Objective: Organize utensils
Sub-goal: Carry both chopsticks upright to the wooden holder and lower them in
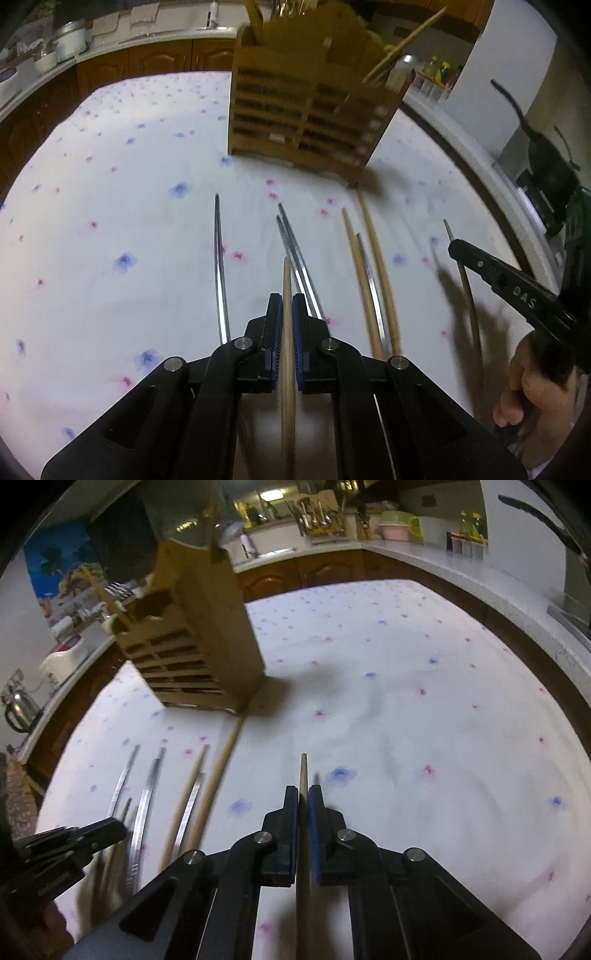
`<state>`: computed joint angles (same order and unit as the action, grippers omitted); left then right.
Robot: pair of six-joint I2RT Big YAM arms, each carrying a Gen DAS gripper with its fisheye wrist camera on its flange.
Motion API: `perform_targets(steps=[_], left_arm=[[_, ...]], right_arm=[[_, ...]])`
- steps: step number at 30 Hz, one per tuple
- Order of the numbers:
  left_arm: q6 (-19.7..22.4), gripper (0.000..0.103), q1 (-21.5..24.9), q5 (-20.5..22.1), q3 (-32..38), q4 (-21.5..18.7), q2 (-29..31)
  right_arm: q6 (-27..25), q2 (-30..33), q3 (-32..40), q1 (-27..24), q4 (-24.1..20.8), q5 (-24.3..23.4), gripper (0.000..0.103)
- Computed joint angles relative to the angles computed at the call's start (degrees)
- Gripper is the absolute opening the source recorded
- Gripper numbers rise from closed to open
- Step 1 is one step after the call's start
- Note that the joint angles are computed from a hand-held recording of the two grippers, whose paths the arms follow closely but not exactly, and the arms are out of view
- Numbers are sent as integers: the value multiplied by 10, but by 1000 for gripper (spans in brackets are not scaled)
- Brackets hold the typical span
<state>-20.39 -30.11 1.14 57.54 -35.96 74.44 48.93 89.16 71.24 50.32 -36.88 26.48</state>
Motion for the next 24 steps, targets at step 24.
perform_targets(steps=[24], left_arm=[[-11,5,45,20,2,28,-154]], right_arm=[[-82,-107,25,70,66,121,5]])
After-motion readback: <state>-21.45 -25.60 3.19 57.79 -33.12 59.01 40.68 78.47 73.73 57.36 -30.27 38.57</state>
